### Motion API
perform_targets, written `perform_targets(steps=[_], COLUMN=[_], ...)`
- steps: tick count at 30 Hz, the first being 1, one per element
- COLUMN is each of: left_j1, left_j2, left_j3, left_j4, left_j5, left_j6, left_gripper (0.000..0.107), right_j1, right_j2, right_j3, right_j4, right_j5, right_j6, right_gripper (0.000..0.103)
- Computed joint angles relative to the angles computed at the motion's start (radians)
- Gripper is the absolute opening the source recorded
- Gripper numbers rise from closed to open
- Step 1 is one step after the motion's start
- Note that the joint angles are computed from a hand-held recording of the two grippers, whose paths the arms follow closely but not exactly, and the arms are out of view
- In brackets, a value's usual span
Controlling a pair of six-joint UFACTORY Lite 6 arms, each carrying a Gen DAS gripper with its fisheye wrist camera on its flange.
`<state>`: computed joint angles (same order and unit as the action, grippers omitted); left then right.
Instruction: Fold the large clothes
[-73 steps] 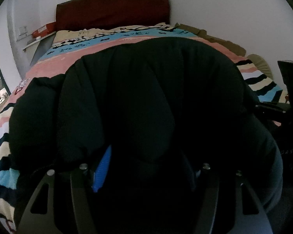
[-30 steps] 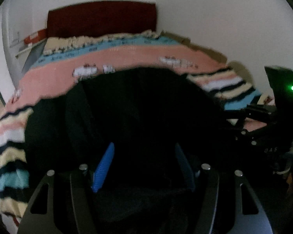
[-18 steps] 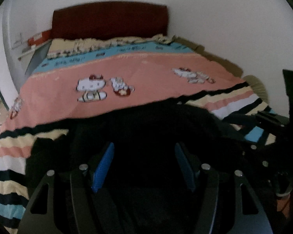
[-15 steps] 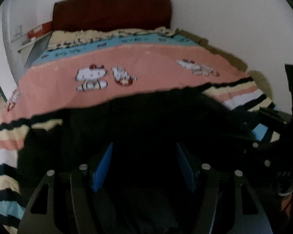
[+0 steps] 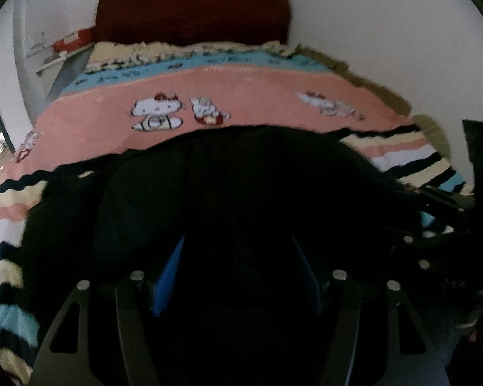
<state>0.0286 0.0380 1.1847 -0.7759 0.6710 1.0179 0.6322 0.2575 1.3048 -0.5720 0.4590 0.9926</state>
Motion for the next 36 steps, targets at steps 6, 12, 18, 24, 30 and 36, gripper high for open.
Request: perform_targets(steps=[6, 12, 18, 24, 30, 36], left_j1=[0.066, 0.139, 0.574, 1.202, 1.531, 1.656], left_j2=[-0.219, -0.417, -0.636, -0.614, -0.383, -0.101], left_j3=[-0.228, -0.311, -0.348, -0.315, -0.216, -0.028], left_j4=[0.019, 0.041, -0.019, 0.045, 0.143, 0.181], left_j5=[0.042, 0.145, 0.574, 0.965, 0.993, 0.954], left_j6=[0.043, -0.001, 0.235, 0.624, 0.863, 0.87], left_gripper=[0.063, 0.063, 0.063, 0.063, 0.063, 0.063], right_j1=[0.163, 0.261, 0.49, 0.84, 1.143, 1.399], right_j2=[-0.258, -0.322, -0.528, -0.624, -0.655, -0.67], right_j3=[-0.233, -0.355, -0.412, -0.408, -0.431, -0.473], right_j4=[-0.226, -0.263, -0.298, -0.281, -0.185, -0.088], right_j5=[0.045, 0.088, 0.343, 0.709, 0.978, 1.144], right_j6=[0.358, 0.552, 0.706, 0.863, 1.029, 1.294], right_gripper=[0.075, 0.075, 0.075, 0.081, 0.086, 0.091])
